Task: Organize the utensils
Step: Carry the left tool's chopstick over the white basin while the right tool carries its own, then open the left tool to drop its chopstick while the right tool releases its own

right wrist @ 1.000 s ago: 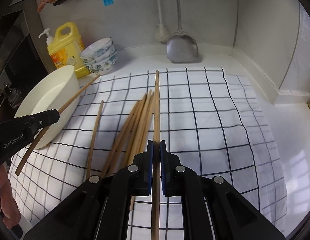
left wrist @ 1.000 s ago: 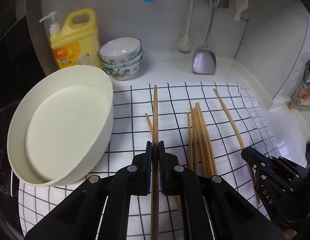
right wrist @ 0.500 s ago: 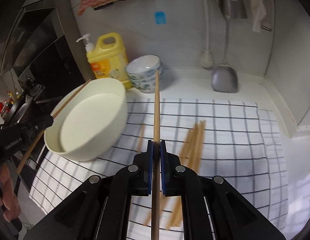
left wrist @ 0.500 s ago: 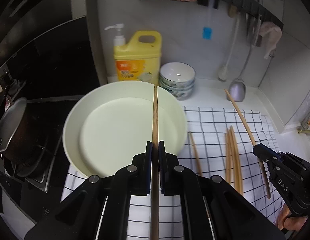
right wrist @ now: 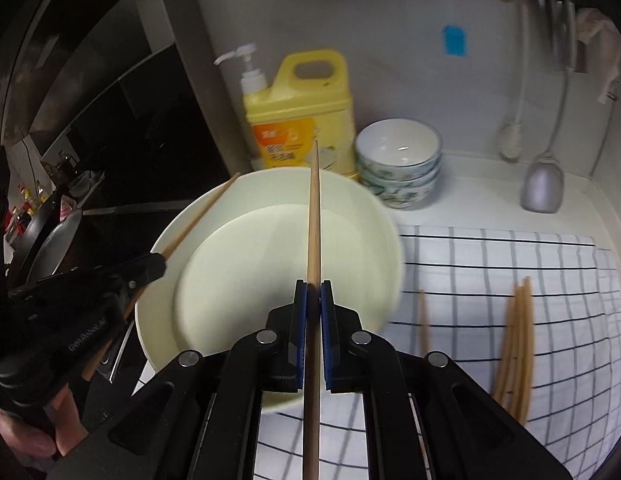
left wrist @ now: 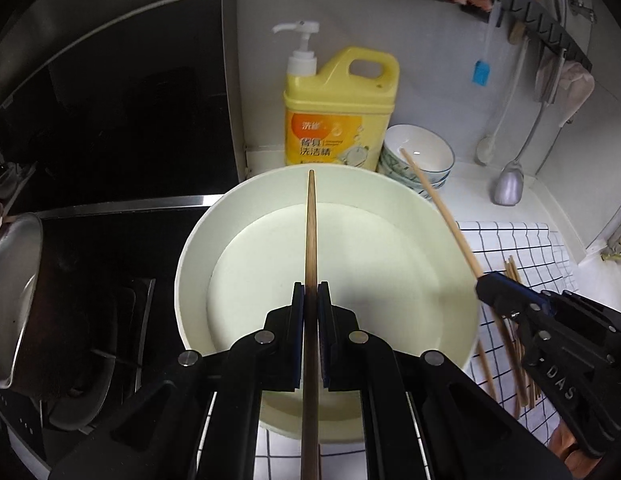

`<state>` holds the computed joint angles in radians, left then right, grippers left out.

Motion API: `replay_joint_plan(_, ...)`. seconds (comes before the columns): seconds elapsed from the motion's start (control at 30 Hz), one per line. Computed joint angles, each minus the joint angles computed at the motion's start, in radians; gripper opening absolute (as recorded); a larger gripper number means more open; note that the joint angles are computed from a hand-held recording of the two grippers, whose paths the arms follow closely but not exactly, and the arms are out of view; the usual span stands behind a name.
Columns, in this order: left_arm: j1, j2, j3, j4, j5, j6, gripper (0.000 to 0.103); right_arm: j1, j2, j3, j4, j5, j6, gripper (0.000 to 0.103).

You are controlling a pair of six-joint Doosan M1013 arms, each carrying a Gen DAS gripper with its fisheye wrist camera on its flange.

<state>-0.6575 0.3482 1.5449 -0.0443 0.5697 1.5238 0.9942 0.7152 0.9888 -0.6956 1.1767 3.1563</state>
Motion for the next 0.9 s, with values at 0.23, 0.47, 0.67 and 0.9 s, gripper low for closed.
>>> replay_joint_plan(0.23,0.015,0.053,-0.042,-0.029,0.026,-0.001,0.007,-0.048,0.041,-0.033,0.113,-0.061,-0.072,0.007)
replay_joint_plan(0.47,0.015,0.104,-0.088,-0.004,0.079,-0.018,0.007,-0.083,0.055,-0.038,0.2,-0.09,-0.121,0.007)
replay_joint_plan(0.67,0.01,0.139,-0.119,0.01,0.113,-0.015,0.007,-0.106,0.067,-0.046,0.268,-0.083,-0.164,0.007)
replay_joint_plan(0.9,0.009,0.169,-0.151,0.021,0.157,-0.024,0.007,-0.124,0.078,-0.044,0.336,-0.097,-0.197,0.007)
